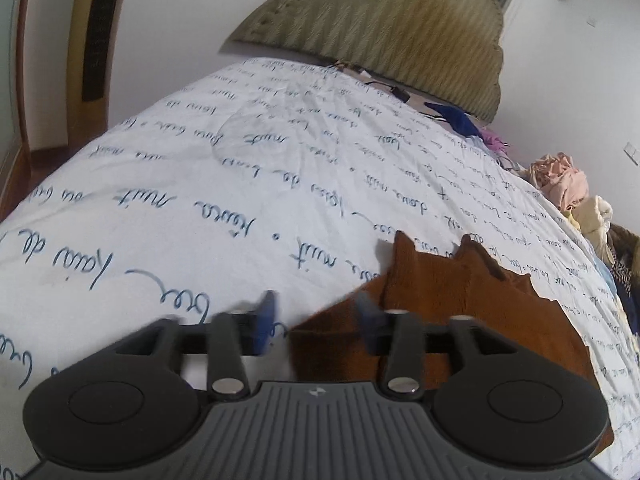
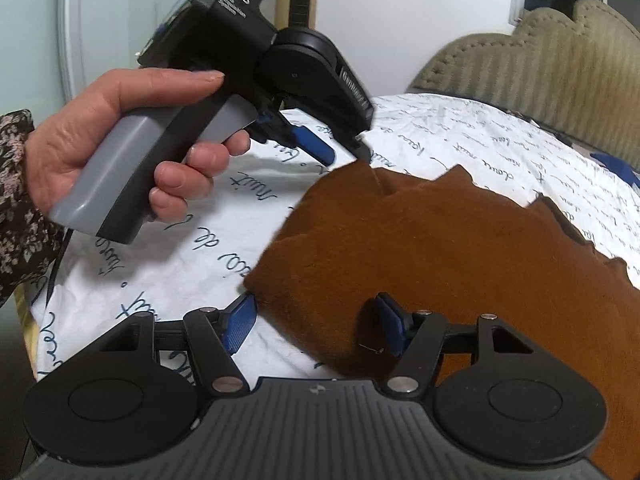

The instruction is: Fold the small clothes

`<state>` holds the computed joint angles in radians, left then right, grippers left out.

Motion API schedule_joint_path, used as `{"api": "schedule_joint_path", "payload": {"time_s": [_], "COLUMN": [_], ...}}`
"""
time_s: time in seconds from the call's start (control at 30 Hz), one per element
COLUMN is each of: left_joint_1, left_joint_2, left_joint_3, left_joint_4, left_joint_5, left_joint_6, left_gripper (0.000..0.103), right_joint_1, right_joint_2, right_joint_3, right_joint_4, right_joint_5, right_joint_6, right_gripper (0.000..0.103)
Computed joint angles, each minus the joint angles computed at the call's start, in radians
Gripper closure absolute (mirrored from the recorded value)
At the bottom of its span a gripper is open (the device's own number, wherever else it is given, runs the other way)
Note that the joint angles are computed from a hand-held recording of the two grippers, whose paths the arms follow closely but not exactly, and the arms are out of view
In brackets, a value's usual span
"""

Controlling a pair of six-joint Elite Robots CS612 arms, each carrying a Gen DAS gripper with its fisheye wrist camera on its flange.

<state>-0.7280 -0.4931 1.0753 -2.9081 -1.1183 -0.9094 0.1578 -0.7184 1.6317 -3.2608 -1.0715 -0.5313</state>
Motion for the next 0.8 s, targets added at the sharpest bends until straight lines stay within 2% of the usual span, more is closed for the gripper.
{"api": "schedule_joint_path", "payload": {"time_s": [0.03, 0.1, 0.37, 0.7, 0.8], "left_joint_1": [-0.001, 0.004, 0.027, 0.048, 0.051], "left_joint_2": [0.002, 0.007, 0.042, 0.074, 0.082], "left_joint_3": [-0.005, -0.013, -0.076, -0.147, -0.173], "left_joint_4": [0.004, 0.002, -0.007, 0.071, 0.109], "left_joint_5": [0.009, -0.004, -0.156, -0.240, -0.258], "left_joint_6": [-0.002, -0.016, -0.033, -0.046, -0.044], "left_gripper": [0.039, 0.039, 0.039, 0.039, 0.040], "right_joint_1": [-0.001, -0.001, 0.000, 0.003, 0.007], "right_joint_2": [0.002, 0.004, 0.002, 0.000, 0.002], "right_joint_3": [-0.001, -0.002, 0.000, 0.004, 0.003], "right_joint_4": [-0.003, -0.006, 0.007, 0.009, 0.003], "right_joint_5": [-0.001, 0.001, -0.001, -0.004, -0.019], "right_joint_6": [0.004, 0.010, 0.012, 0.012, 0.007], "right_gripper": [0.041, 0.041, 0.040, 0.038, 0.042]}}
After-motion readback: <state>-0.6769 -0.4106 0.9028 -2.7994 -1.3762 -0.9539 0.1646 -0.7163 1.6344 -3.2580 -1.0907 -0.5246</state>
